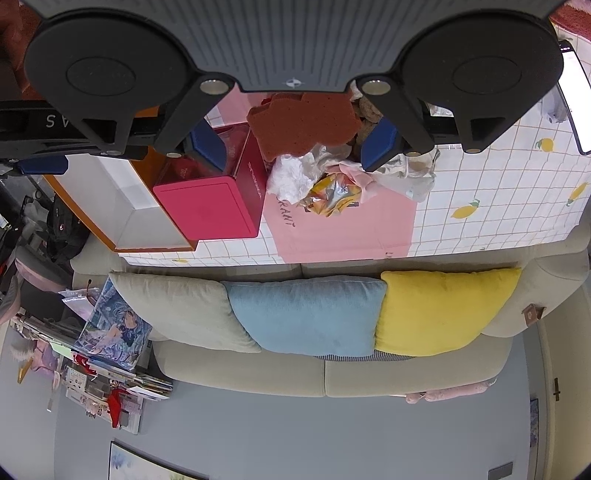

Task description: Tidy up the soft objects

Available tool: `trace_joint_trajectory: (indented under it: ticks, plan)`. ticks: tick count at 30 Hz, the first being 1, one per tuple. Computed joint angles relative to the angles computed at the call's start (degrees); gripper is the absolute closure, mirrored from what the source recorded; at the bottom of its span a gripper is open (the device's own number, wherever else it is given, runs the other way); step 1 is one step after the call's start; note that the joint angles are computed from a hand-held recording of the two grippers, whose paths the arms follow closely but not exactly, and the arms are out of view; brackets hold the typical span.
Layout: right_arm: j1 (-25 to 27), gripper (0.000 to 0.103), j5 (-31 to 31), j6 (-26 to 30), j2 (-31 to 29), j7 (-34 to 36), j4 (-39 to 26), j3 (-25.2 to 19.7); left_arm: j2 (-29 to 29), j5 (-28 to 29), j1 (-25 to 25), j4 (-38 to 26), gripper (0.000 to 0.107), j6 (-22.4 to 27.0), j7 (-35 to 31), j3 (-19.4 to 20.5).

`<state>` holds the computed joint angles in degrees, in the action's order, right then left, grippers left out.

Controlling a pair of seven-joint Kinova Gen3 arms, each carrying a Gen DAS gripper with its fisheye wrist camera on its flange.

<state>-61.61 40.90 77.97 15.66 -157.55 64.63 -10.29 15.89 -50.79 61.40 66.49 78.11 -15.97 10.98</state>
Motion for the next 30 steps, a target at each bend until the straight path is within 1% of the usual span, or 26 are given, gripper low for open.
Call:
trace_joint_trajectory:
  ticks: [30]
  plan:
    - [0.11, 0.003, -0.25, 0.06, -0.19, 0.24, 0.11, -0.16, 0.07, 1.12, -0.16, -0.29, 0.011, 0.22, 0.4, -0.08]
